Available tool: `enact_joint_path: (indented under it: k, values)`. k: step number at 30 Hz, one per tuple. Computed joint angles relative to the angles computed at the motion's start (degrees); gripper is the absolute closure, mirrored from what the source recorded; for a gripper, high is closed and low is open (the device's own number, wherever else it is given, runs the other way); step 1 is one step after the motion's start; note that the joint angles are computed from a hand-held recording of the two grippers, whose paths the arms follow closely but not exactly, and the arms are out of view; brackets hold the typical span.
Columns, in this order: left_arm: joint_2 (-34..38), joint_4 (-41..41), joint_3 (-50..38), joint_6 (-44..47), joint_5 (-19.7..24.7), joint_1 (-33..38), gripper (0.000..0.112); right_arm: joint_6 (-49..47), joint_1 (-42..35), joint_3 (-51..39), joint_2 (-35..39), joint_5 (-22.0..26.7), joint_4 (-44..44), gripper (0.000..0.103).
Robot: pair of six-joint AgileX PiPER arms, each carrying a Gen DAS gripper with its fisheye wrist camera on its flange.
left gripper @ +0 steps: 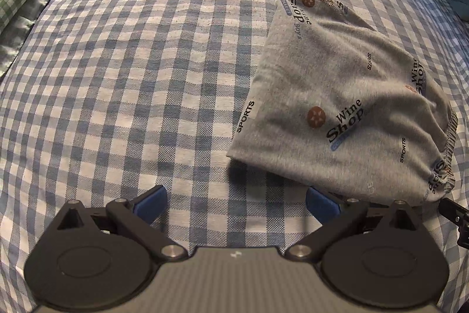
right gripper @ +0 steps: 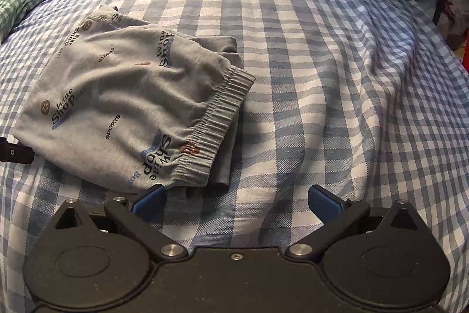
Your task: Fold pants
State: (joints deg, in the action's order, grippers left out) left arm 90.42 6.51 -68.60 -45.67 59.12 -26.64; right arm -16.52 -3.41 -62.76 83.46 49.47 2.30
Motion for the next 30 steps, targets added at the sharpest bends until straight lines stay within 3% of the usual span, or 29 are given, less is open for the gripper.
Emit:
enact_joint_path:
  k: [7,17,21,25,30]
  values:
    - [-2.3,0.4,0.1,-0.6,1.2,-0.1,0.010,-0.7,-1.3,-1.3,0.9,-2.2,2.8,0.001]
    - [-2.6,0.4,-0.6,-1.3,1.6,0.8,0.010,-0.4,-1.5,-6.0,7.4,-0.3,3.0,0.001]
    - [-1.5,-0.2,-2.0,-0.1,1.6,2.1,0.010,-4.6,-4.4,-7.1,9.0,1.5,7.9,0.001]
    - [-2.2,-0.4,-2.3,1.6,-2.1,3.1,0.010,-14.2,-7.9,-9.6,9.5,2.1,16.3,0.001]
    - [-0.2,-1.0,-4.5,5.5,-6.9,4.3,0.010,-22.9,-11.6,-20.0,18.2,9.1,25.6,0.001]
